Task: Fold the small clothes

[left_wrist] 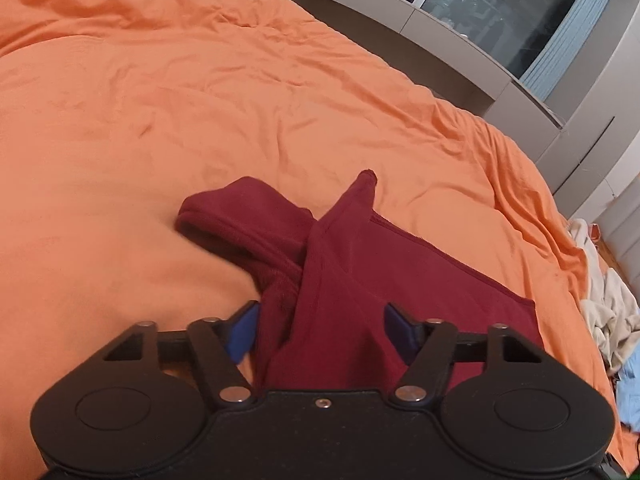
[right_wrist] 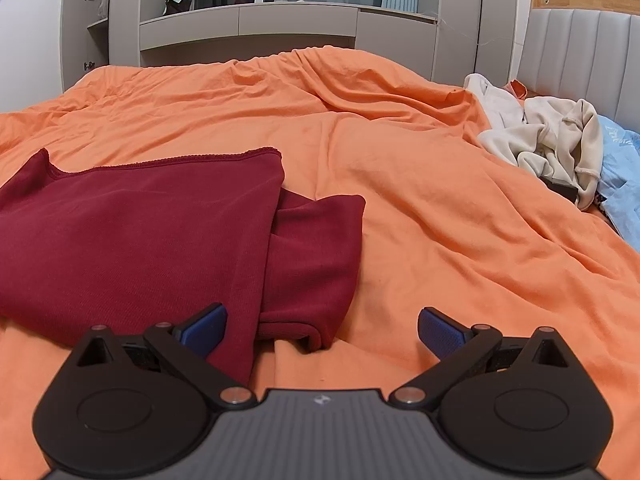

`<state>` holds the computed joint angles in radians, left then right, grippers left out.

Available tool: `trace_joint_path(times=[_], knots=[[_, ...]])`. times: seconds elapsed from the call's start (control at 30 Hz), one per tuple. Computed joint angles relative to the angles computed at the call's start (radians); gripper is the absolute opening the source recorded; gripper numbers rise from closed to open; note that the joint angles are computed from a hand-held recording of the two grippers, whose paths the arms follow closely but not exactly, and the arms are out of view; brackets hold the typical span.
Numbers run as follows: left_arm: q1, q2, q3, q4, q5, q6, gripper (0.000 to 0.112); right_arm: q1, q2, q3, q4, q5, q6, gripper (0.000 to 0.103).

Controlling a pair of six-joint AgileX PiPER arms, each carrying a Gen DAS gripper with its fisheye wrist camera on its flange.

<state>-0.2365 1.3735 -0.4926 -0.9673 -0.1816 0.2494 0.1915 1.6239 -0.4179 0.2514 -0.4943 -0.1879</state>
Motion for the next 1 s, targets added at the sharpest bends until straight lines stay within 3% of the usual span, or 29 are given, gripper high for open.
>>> trace_joint_path(times=[0.13,0.2,0.27,0.4,0.6,0.8,0.9,1.0], knots=[[0.024,0.055,-0.043,0.109,0.012,-0.084,0.044,0.016,-0.037,-0.021,0.087,0.051,-0.084,0.103],[0.026,0.063,-0.047,0.071,0.009,-0.046,0.037,0.057,-0.075,-0.026,0.233,0.050,-0.215,0.103],[0.032,0.063,-0.041,0.144,0.004,-0.126,0.032,0.116,-0.108,-0.029,0.374,0.027,-0.337,0.103],[0.047,0.061,-0.019,0.337,-0.015,-0.342,0.028,0.207,-0.148,-0.043,0.412,0.021,-0.355,0.103],[0.037,0.064,-0.016,0.304,-0.027,-0.312,0.027,0.376,-0.056,-0.158,0.480,0.033,-0.445,0.103],[0.054,0.060,-0.004,0.400,-0.028,-0.422,0.024,0.538,0.089,-0.237,0.647,-0.065,-0.673,0.103],[0.056,0.059,-0.008,0.358,-0.015,-0.376,0.025,0.559,0.148,-0.214,0.583,-0.139,-0.585,0.103],[0.042,0.059,-0.015,0.233,-0.014,-0.247,0.025,0.524,0.146,-0.192,0.476,-0.128,-0.460,0.103]])
